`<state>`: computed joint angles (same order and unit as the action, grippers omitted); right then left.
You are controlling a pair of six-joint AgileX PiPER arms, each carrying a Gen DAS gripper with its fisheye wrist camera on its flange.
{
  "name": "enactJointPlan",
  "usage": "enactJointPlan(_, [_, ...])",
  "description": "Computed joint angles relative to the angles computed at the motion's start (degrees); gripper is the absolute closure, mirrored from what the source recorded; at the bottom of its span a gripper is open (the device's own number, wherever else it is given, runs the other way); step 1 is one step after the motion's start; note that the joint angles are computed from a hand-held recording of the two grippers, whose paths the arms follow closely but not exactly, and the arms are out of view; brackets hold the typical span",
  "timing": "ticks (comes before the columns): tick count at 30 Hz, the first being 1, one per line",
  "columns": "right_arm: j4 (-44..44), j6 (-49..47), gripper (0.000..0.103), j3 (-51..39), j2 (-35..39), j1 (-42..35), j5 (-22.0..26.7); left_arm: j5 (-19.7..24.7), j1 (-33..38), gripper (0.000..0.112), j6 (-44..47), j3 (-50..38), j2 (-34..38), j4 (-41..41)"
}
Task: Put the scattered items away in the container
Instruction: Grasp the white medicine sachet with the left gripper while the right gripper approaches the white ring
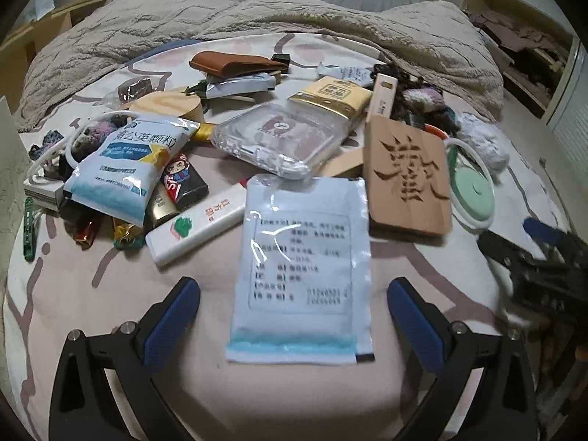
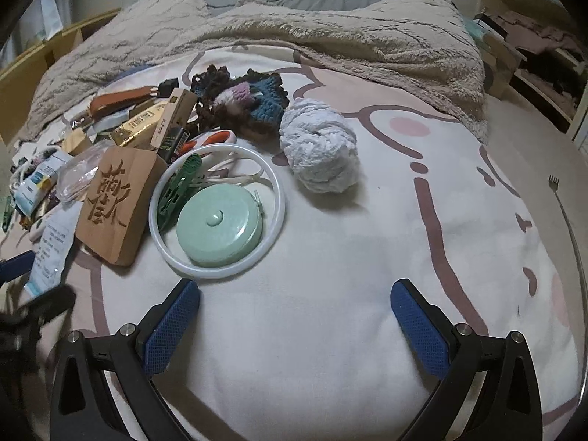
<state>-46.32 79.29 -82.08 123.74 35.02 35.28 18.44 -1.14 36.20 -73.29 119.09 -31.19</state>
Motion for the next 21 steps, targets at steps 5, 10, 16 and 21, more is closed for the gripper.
enactJointPlan(5, [-2.78, 3.28, 0.000, 1.32, -0.61, 0.29, -0.58, -2.94, 0.41, 0.021, 5.23, 2.40, -0.94, -5.64])
enactJointPlan(10, [1.04, -3.66, 0.000, -0.57, -0.36, 0.10, -2.03, -5.31, 1.10, 0.037, 12.32, 5.19, -2.38, -12.98])
enactJointPlan(16, [7.56, -16.74, 0.000, -11.80, 5.12, 0.53, 4.07, -4.85, 2.84, 0.046, 31.22, 10.52, -5.27, -29.31])
enactJointPlan(21, [12.22, -23.26, 0.000, -17.04, 7.85, -1.01, 4.32, -3.01, 4.68, 0.046, 45.03, 15.43, -8.05, -40.63])
